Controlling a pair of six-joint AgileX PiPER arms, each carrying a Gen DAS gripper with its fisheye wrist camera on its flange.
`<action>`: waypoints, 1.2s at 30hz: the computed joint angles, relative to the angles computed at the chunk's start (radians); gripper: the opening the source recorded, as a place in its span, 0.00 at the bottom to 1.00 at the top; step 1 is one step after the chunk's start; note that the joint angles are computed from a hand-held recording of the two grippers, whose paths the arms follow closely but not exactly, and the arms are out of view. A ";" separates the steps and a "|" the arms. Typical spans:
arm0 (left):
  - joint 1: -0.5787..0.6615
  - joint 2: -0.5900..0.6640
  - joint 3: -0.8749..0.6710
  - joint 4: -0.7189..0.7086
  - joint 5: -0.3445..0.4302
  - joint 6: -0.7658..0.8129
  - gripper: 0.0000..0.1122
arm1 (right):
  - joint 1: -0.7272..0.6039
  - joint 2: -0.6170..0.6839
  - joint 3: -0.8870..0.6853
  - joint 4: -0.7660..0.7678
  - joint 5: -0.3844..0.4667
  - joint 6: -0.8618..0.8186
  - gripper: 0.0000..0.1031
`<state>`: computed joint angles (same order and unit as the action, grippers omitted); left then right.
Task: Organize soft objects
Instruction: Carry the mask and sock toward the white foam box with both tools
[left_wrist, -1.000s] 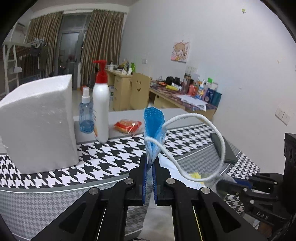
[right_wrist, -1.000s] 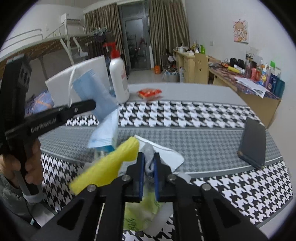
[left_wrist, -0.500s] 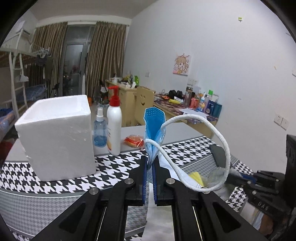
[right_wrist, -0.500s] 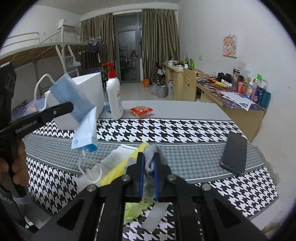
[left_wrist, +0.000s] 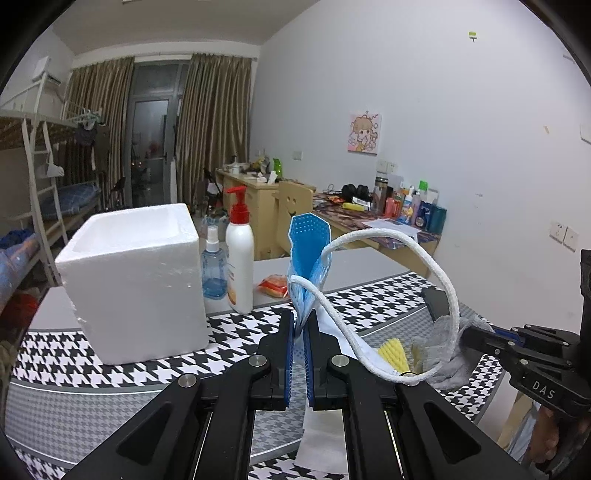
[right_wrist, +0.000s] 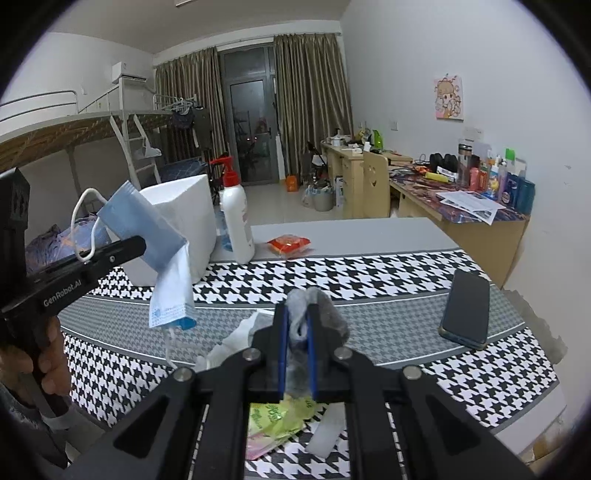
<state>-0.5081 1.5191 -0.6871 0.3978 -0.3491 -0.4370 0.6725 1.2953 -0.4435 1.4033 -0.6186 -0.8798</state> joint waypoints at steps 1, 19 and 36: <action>0.001 -0.005 0.003 -0.003 0.002 0.006 0.05 | 0.002 0.000 -0.001 -0.007 0.001 0.008 0.12; 0.048 -0.100 0.040 -0.049 0.035 0.080 0.05 | 0.026 -0.037 -0.043 -0.068 0.017 0.054 0.12; 0.087 -0.120 0.015 -0.086 0.061 0.146 0.05 | 0.028 0.054 -0.148 -0.103 0.033 0.037 0.12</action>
